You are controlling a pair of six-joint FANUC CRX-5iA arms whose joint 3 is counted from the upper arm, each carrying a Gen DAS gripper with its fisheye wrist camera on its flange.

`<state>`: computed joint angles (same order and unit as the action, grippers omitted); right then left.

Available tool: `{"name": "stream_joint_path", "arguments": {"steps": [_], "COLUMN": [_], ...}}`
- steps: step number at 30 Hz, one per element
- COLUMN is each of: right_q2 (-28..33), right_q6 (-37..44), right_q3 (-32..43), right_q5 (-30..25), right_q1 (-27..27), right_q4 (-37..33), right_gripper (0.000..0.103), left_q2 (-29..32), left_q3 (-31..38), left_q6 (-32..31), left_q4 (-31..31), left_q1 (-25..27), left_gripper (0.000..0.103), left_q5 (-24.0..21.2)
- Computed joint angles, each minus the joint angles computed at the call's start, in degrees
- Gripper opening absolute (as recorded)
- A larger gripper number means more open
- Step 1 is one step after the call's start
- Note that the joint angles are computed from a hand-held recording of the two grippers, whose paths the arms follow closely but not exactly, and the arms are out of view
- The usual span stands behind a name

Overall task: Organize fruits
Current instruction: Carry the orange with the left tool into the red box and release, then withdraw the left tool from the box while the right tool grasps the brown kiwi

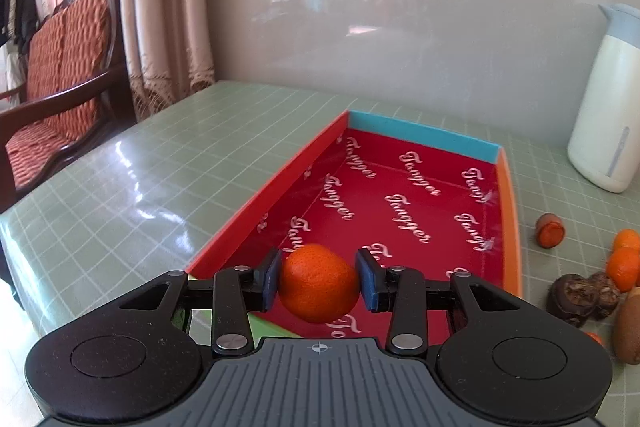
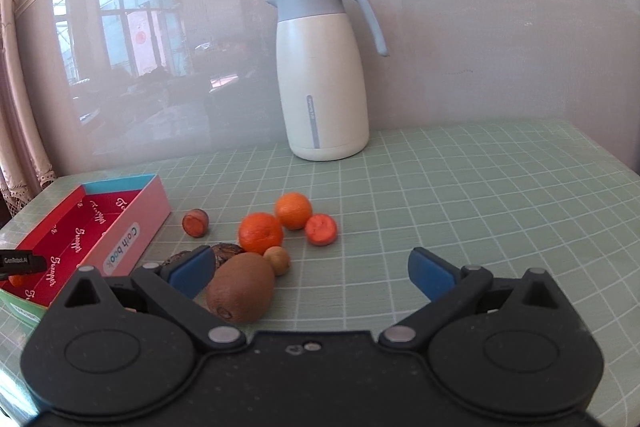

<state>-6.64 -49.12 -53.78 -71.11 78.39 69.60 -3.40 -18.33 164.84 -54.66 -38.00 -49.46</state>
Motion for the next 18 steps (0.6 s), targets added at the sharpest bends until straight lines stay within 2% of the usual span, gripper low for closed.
{"name": "stream_joint_path", "arguments": {"steps": [3,5,6,9,16,18], "right_q2": [0.23,0.11,0.04,0.04,0.33,0.53], "right_q6": [0.1,-0.09,-0.17,0.0,0.77,0.81], "right_q3": [0.12,0.05,0.0,-0.03,0.08,0.16], "right_q5": [0.14,0.29,0.41,0.59,1.95,2.24], "right_q1": [-0.09,-0.15,-0.2,-0.28,-0.8,-0.95], "right_q4": [0.05,0.0,0.01,0.04,0.41,0.65], "right_gripper": [0.103,0.103,0.103,0.103,0.103,0.103], "left_q2": [0.52,0.35,0.29,0.59,-2.82,-3.15], "left_q3": [0.54,0.31,0.33,0.81,-1.66,-1.81], "left_q6": [0.34,0.44,0.99,4.68,7.55,8.24], "left_q4": [0.21,0.81,0.44,-3.21,-4.56,-5.32], "left_q1": [0.16,0.7,0.45,-2.38,-2.89,-3.58], "left_gripper": [0.041,0.047,0.05,0.072,0.074,0.075], "left_q5": [-1.4,-0.96,-1.19,-4.59,-3.72,-5.22]}}
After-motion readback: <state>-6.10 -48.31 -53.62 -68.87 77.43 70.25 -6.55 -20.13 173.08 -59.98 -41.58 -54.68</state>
